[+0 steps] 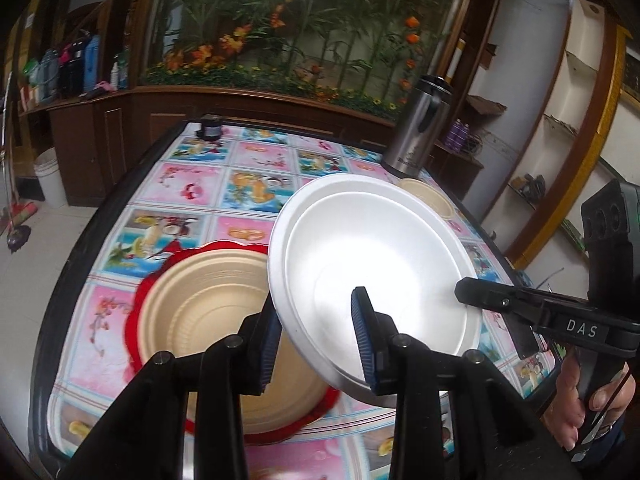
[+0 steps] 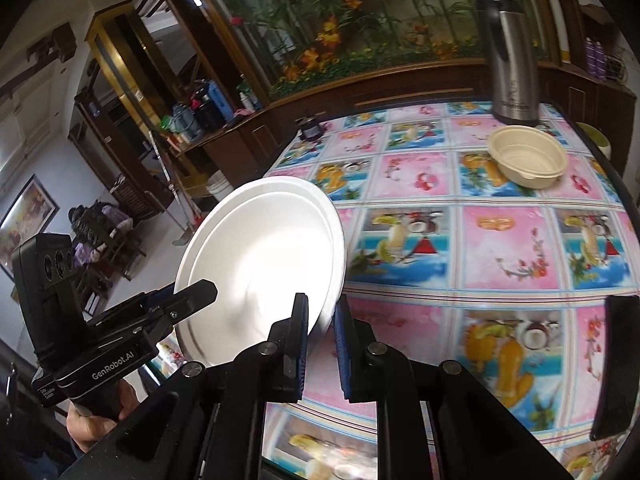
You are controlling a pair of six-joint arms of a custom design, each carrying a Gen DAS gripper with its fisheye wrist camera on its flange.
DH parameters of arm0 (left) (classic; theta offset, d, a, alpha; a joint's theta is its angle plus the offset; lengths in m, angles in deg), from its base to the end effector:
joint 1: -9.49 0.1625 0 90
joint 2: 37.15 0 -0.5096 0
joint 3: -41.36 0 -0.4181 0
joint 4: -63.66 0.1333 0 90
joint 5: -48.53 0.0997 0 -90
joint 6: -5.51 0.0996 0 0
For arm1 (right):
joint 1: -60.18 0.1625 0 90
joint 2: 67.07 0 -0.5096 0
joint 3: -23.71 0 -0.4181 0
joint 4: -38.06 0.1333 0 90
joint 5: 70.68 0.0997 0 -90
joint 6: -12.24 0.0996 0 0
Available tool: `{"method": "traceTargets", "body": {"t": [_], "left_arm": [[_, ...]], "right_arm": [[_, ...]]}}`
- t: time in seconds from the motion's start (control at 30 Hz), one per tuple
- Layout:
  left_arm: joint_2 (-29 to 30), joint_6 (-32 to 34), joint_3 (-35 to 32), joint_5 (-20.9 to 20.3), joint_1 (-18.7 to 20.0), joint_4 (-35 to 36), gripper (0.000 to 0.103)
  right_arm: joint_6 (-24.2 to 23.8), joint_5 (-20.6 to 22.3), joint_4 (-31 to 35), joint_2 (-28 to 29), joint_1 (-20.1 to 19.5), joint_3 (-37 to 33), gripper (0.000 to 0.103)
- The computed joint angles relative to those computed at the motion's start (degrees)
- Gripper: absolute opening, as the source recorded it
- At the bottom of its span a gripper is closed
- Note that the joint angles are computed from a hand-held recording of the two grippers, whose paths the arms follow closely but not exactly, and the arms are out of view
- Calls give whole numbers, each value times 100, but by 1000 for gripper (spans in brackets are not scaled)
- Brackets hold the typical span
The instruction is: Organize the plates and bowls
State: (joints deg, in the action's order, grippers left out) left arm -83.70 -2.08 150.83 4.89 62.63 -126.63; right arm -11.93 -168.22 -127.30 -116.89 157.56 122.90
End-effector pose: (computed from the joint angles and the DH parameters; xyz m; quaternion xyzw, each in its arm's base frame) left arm -0.2326 -0.6527 0.1661 0.0980 0.8744 -0.4137 0.2338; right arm 0.2135 -0.7124 0.1895 0.2501 -0.9397 0.2126 0.0961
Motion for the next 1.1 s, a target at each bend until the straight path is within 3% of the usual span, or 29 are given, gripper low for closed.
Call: {"method": "traceTargets", "body": {"t": [0.27,0.73,1.1], "left_arm": [[-290,-281,362,204,125,-178,32],[-421,-663,515,59,425,-65,32],[-425,-659,518,1,465,-103,32]], "right_arm": [[-35,-73,335,392,181,-275,15],[88,-205,844,772,266,-543,15],[122,-277,831,845,300,-574,15]]}}
